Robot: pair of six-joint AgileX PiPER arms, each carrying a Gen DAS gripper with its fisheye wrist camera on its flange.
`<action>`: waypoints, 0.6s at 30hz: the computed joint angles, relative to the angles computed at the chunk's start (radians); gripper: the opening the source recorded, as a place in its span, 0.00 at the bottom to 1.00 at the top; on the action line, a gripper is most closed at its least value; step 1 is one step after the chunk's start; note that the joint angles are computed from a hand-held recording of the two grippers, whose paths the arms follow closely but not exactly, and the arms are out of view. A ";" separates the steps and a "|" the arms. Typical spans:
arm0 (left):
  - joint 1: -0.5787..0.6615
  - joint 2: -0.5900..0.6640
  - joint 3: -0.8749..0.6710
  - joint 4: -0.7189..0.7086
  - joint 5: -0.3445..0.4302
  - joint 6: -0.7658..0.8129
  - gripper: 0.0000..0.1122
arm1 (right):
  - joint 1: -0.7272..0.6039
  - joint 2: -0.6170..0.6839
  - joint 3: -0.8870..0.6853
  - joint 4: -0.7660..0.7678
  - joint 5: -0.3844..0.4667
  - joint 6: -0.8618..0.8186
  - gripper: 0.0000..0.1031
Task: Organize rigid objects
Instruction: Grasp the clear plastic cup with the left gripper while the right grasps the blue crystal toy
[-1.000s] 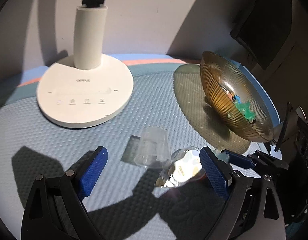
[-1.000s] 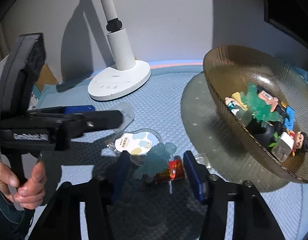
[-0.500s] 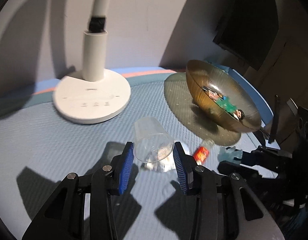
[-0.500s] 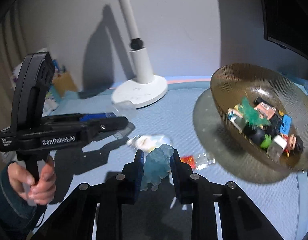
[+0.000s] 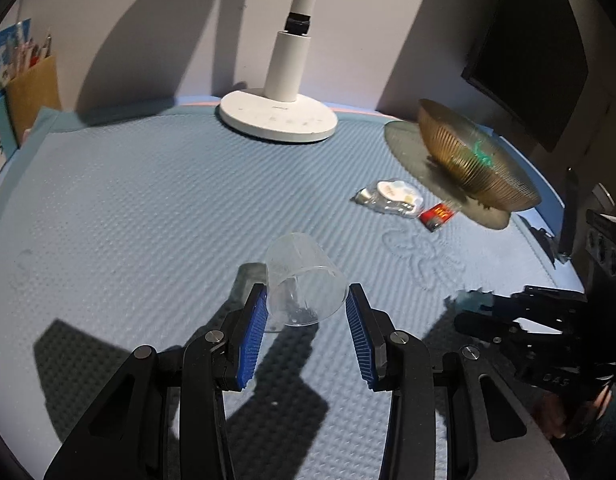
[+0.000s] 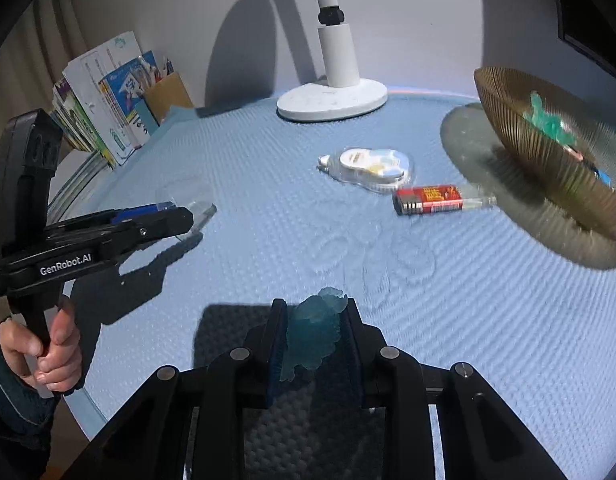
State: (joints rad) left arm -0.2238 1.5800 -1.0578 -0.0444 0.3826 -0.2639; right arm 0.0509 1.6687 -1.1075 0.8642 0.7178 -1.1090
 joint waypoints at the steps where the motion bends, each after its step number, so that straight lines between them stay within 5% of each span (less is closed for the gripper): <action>1: -0.002 -0.008 0.009 0.006 -0.017 -0.003 0.33 | -0.004 0.001 -0.002 -0.003 0.010 0.003 0.28; 4: -0.006 -0.007 0.015 0.017 -0.035 -0.009 0.33 | -0.026 -0.003 0.013 0.016 0.029 -0.011 0.46; 13: 0.014 -0.019 0.036 -0.064 -0.059 0.055 0.33 | 0.054 -0.022 0.024 -0.051 -0.083 0.109 0.47; 15: 0.012 -0.019 0.036 -0.053 -0.058 0.045 0.33 | 0.097 -0.034 0.037 -0.113 -0.147 0.164 0.46; 17: 0.009 -0.017 0.033 -0.034 -0.056 0.030 0.33 | 0.123 -0.046 0.052 -0.146 -0.189 0.183 0.26; 18: 0.005 -0.018 0.033 -0.014 -0.054 0.010 0.33 | 0.122 -0.050 0.057 -0.140 -0.189 0.169 0.27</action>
State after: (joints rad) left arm -0.2185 1.5624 -1.0250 -0.0581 0.3282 -0.2542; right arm 0.1733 1.6185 -1.0508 0.7247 0.5288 -0.9398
